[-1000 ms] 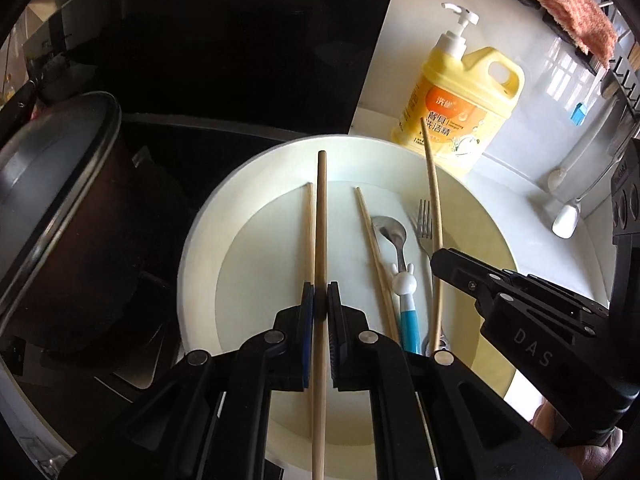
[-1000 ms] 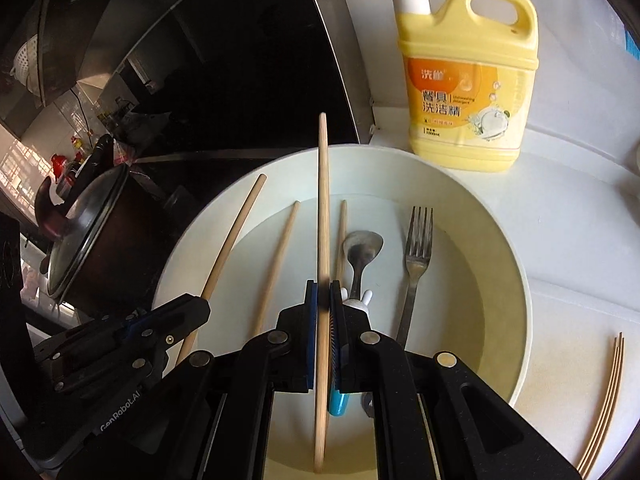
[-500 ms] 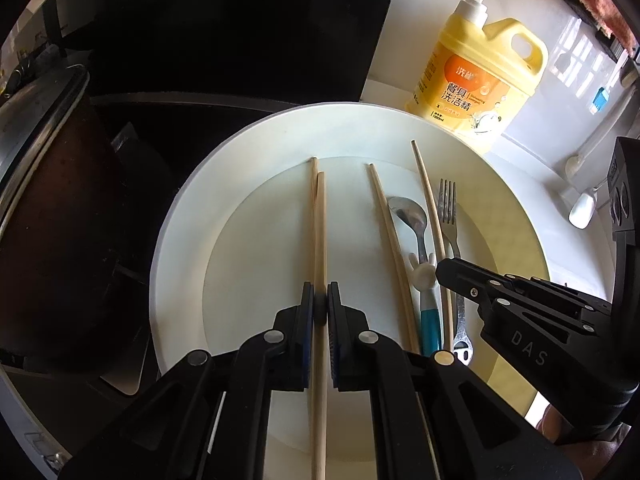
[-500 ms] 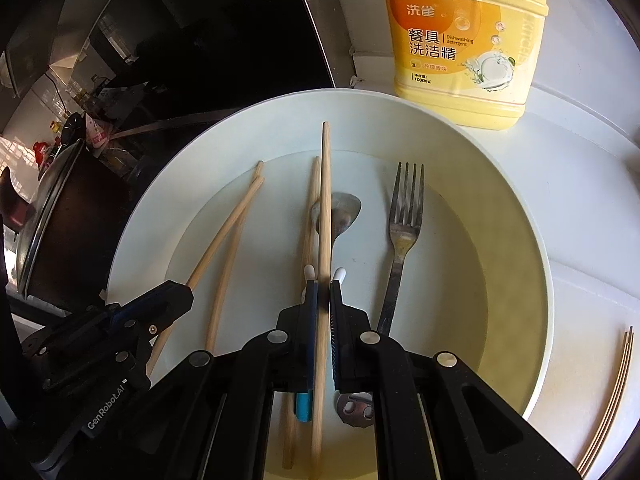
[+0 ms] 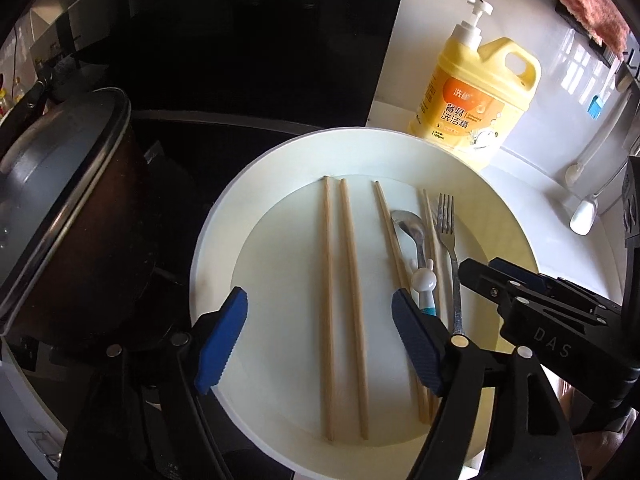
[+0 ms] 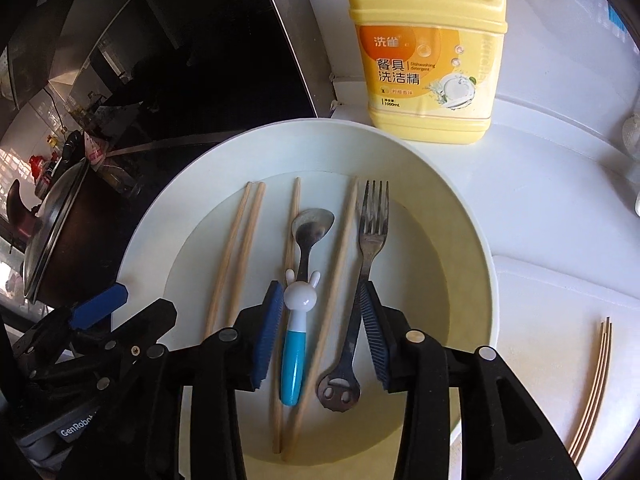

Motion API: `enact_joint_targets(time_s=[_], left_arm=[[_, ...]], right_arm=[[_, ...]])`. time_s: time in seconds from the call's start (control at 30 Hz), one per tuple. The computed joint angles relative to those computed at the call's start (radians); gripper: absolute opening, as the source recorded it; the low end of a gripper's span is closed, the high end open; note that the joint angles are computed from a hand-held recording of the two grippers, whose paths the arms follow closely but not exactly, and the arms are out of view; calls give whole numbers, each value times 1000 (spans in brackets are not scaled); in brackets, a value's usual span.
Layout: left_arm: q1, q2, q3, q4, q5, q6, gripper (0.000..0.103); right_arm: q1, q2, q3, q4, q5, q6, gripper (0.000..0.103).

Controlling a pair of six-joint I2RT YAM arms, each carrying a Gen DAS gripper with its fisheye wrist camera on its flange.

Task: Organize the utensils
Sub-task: 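Open the right tool to drop its chopstick while the left tool releases its own, then move both open tools back over the cutting board chopsticks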

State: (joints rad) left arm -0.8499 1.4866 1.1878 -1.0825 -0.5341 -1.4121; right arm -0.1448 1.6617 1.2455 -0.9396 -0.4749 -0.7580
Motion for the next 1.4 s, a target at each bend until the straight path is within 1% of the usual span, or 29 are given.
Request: enact_joint_targets(time_s=[0.07, 0.1, 0.13, 0.2, 0.3, 0.47, 0.5, 0.63, 0.73, 0.87, 1.07, 1.2, 1.3, 1.4], left_arm=[[-13, -5, 8, -30, -8, -27, 82], [-17, -13, 6, -38, -6, -38, 85], [-20, -19, 5, -45, -3, -49, 86], [-25, -33, 2, -57, 7, -68, 88], [-36, -51, -7, -62, 21, -95, 90], [-67, -46, 8, -101, 11, -113, 91], [-73, -46, 10, -107, 11, -117, 92], [-96, -41, 19, -112, 16, -103, 92], [-120, -33, 33, -121, 2, -97, 94], [-144, -9, 62, -126, -8, -78, 95], [-170, 65, 139, -126, -7, -60, 96], [-190, 144, 218, -126, -1, -59, 96], [-206, 229, 313, -143, 3, -59, 96], [-221, 330, 445, -188, 2, -71, 96]], right_arm=[[-20, -16, -4, -7, -9, -15, 43], [-27, -25, -9, -9, -11, -20, 47], [-33, -36, -14, -10, -13, -22, 50], [-46, -58, -25, -16, -21, -35, 52], [-68, -92, -39, -24, -31, -53, 59], [-105, -138, -55, -43, -36, -59, 65], [-115, -145, -60, -46, -36, -59, 68], [-166, -163, -81, -59, -38, -74, 69], [-205, -186, -107, -54, -34, -87, 69], [-257, -193, -113, -63, -36, -100, 71], [-355, -177, -74, -101, -49, -168, 71], [-439, -133, -16, -123, -66, -222, 72], [-515, -70, 59, -154, -77, -284, 72], [-593, 16, 166, -199, -91, -348, 72]])
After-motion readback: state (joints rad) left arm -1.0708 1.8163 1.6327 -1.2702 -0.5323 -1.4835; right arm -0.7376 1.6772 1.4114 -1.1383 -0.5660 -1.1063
